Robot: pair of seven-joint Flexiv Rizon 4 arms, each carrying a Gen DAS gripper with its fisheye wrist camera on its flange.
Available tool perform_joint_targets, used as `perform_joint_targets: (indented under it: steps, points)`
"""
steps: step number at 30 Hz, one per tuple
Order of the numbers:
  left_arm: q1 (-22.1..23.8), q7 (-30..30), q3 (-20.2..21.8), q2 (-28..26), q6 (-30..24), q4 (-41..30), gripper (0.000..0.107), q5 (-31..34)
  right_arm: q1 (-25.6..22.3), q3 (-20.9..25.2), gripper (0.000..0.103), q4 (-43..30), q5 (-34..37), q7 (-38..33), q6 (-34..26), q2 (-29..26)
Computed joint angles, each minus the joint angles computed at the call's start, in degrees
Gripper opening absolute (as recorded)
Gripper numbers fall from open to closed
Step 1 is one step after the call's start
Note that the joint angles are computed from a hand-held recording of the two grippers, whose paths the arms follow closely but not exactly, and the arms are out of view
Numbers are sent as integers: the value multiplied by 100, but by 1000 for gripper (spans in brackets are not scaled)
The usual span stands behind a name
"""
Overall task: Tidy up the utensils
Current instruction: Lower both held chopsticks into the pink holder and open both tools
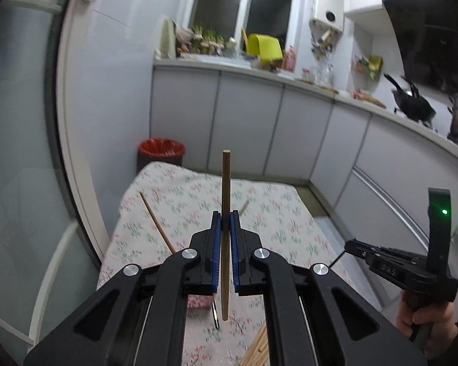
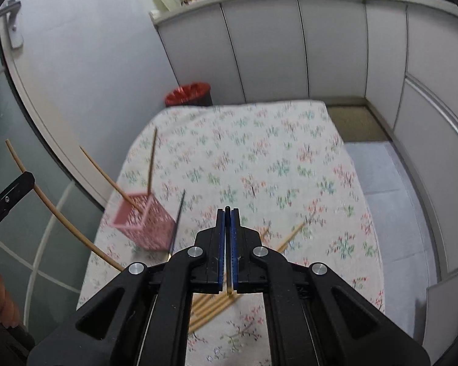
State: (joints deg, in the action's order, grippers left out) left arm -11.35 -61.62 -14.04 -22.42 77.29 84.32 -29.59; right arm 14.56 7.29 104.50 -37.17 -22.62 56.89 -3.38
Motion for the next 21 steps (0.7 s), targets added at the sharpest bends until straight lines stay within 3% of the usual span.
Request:
perform_joint_targets:
  steps: [6, 11, 21]
  points:
    - [-288, -642, 385, -359, 642, -408, 6, 463, -14, -74, 2, -214, -284, 199, 302, -94]
    - [-551, -1463, 921, -729, 675, -901, 6, 1082, 31, -125, 2, -441, -198, 151, 438, -272]
    - [-571, -2204, 1219, -1418, -182, -1820, 6, 1795, 172, -248, 2, -756, -326, 348, 901, -479]
